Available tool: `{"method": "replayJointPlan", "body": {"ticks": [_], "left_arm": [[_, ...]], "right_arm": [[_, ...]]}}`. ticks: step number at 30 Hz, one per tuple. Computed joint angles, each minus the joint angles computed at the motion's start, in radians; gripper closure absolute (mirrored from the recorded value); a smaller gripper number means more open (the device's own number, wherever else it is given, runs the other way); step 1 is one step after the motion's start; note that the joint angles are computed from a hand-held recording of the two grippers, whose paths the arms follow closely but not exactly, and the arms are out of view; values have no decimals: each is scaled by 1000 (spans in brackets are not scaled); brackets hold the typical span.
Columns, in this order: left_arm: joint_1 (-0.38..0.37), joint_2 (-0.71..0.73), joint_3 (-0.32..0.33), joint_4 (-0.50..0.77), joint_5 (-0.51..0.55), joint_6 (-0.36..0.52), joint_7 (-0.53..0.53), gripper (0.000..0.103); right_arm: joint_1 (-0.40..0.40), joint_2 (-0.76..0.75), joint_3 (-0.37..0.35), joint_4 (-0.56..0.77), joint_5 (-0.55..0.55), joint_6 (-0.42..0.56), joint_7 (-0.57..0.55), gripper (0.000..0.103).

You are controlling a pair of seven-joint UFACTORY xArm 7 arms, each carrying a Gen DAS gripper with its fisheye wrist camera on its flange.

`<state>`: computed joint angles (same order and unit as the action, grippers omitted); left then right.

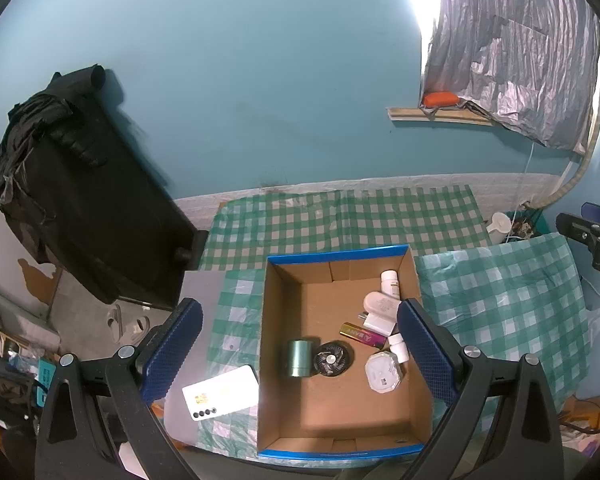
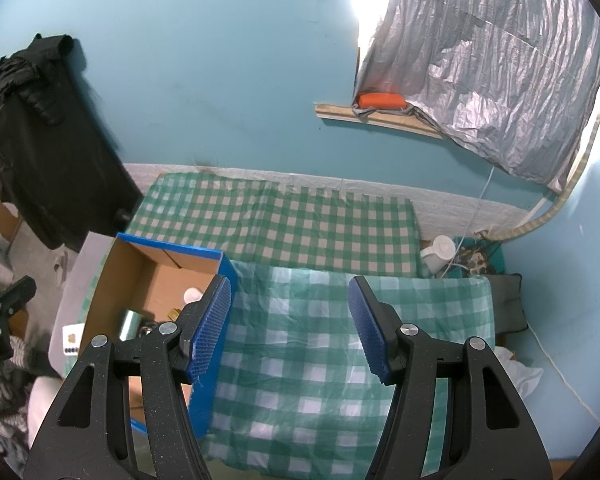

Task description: Organize rigid objects

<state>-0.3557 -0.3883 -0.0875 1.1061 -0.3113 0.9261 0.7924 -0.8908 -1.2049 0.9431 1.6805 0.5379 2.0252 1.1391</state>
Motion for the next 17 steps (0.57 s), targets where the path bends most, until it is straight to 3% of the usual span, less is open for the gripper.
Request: {"method": "replayJointPlan", "body": {"ticks": [17], "left_arm": [[0,-10,-5,-12,11,-4,-3,4]], "right_arm": [[-13,-15,-3,17,23,18,9,42]]}}
